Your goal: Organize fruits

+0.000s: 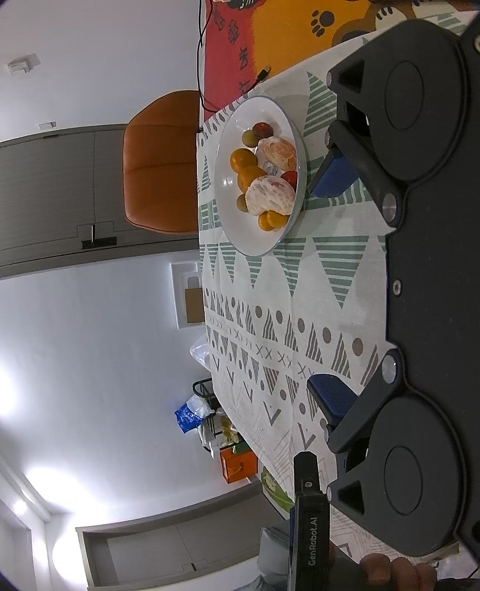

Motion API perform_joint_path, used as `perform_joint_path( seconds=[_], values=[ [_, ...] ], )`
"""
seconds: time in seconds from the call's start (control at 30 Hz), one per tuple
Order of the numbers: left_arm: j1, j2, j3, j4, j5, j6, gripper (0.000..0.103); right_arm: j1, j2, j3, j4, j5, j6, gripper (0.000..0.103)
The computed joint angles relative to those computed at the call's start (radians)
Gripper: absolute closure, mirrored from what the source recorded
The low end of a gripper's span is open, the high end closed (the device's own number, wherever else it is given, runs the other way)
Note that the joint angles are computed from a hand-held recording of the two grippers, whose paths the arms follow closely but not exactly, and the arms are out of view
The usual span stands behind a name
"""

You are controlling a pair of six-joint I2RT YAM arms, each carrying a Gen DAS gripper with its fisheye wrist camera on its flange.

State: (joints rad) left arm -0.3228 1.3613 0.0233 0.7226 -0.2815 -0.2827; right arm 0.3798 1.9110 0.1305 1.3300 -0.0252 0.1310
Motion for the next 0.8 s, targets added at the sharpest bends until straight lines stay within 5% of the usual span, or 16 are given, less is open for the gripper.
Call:
perform_joint_path(
  seconds=[0.8],
  values=[
    [-0.005, -0.016, -0.001, -0.017, -0.005, -0.006, 0.004, 0.006, -0.004, -0.003, 0.000, 0.008, -0.001, 0.000]
  ],
)
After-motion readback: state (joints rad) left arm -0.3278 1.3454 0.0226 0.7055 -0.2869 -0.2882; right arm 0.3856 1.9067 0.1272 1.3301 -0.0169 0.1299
